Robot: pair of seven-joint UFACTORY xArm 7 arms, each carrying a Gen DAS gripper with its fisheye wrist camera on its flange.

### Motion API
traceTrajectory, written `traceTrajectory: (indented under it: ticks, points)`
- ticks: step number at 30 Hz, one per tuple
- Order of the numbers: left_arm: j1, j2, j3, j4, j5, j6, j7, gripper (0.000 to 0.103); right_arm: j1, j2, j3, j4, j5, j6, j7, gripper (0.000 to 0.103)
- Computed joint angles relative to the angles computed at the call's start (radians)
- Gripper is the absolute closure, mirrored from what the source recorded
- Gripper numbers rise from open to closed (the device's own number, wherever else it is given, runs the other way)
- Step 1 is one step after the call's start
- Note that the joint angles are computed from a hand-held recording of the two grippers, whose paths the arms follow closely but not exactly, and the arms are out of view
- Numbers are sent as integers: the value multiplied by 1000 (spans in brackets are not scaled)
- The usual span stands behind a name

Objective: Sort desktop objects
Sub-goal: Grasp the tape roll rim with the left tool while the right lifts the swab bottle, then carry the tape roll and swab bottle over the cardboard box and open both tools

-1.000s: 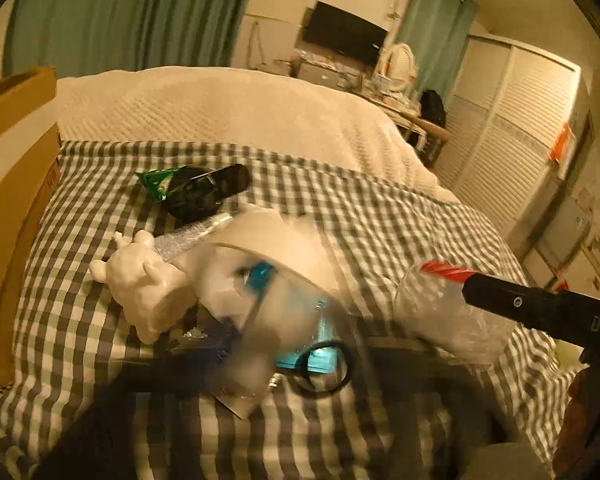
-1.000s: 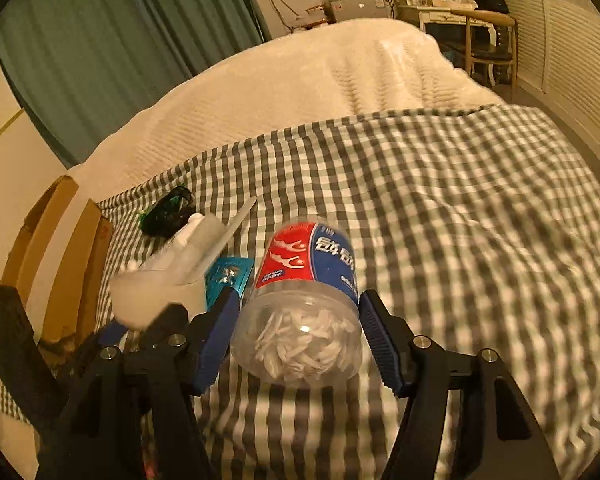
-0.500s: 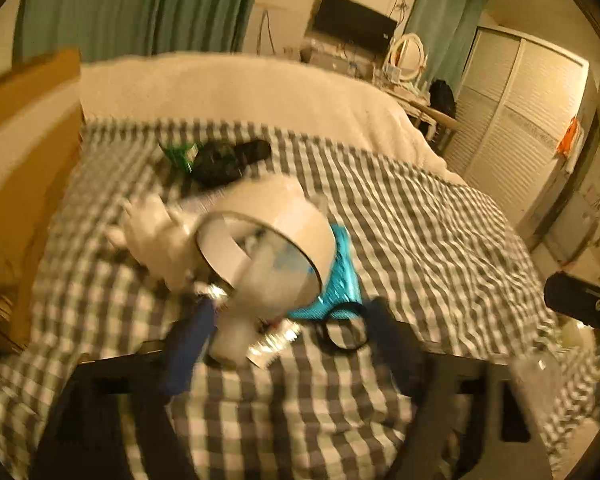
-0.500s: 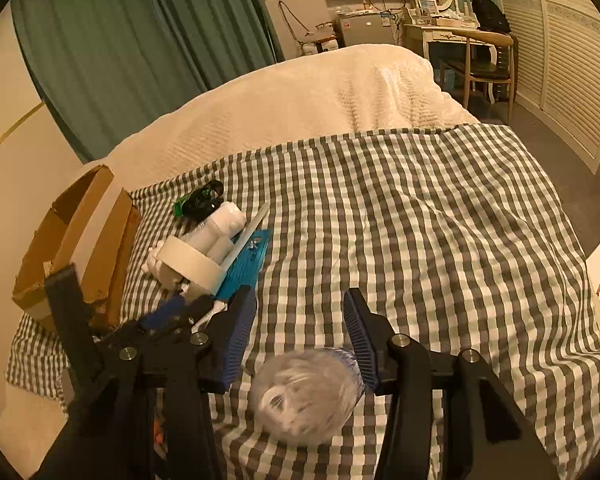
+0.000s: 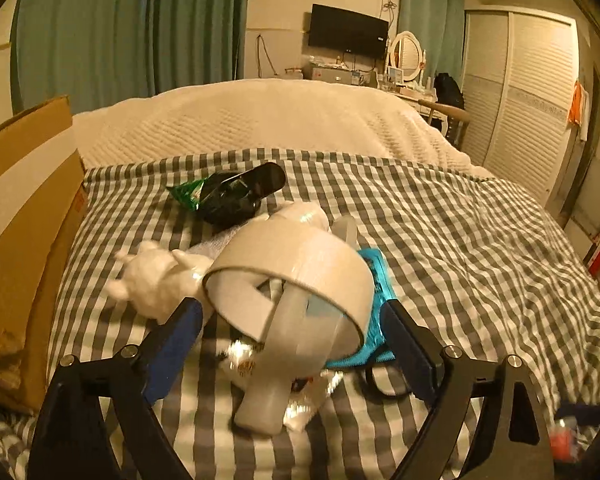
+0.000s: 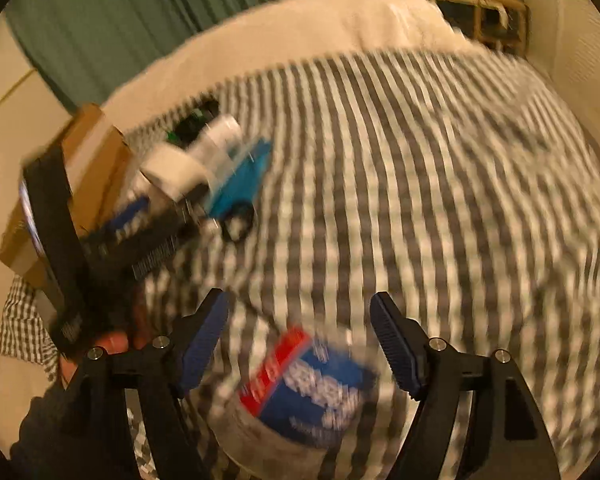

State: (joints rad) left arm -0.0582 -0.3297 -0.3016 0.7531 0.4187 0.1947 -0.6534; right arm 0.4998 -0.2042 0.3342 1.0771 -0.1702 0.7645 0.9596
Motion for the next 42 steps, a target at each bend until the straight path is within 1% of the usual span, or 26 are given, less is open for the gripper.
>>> traceTrajectory:
  ticks: [2, 3, 6, 8, 9, 12, 13, 15, 16, 19, 23, 26, 29, 30, 34, 42]
  points:
    - [40, 16, -37, 21, 49, 4, -36, 8, -4, 29, 21, 30, -41, 72, 58, 26]
    - [43, 29, -39, 34, 64, 9, -38, 8, -1, 46, 22, 40, -44, 95, 75, 26]
    - [9, 55, -1, 44, 53, 4, -14, 8, 16, 76, 1, 37, 2, 100, 69, 26]
    - [-70, 75, 78, 40, -47, -12, 78, 9, 23, 82, -3, 34, -20, 93, 67, 30]
    - [-110, 80, 116, 36, -109, -21, 128, 15, 25, 80, -6, 32, -24, 84, 66, 31]
    - [-231, 66, 225, 6, -327, -52, 279, 16, 27, 72, -11, 33, -35, 69, 63, 34]
    - [-242, 56, 233, -5, -367, -59, 303, 16, 26, 70, -12, 37, -41, 69, 64, 34]
    - [-239, 32, 226, -18, -412, -49, 322, 16, 23, 66, -9, 52, -65, 79, 72, 35]
    - [-220, 11, 206, -25, -414, -31, 311, 16, 22, 64, -6, 64, -79, 89, 75, 36]
    - [-200, -61, 191, -47, -436, 26, 304, 16, 20, 54, 2, 99, -119, 115, 93, 37]
    - [-175, -177, 168, -55, -443, 123, 277, 16, 18, 28, 18, 134, -160, 140, 115, 39]
    - [-154, -254, 147, -40, -433, 217, 248, 16, 15, 21, 35, 170, -199, 161, 126, 41]
    - [-154, -315, 146, -19, -434, 299, 241, 16, 19, -2, 50, 194, -211, 182, 142, 41]
    - [-152, -331, 141, -15, -432, 313, 236, 16, 19, -8, 53, 200, -212, 187, 145, 41]
    - [-182, -408, 158, -14, -460, 340, 252, 16, 17, -43, 97, 246, -261, 248, 168, 41]
    - [-231, -506, 176, 0, -508, 348, 301, 16, 23, -55, 198, 387, -362, 395, 192, 42]
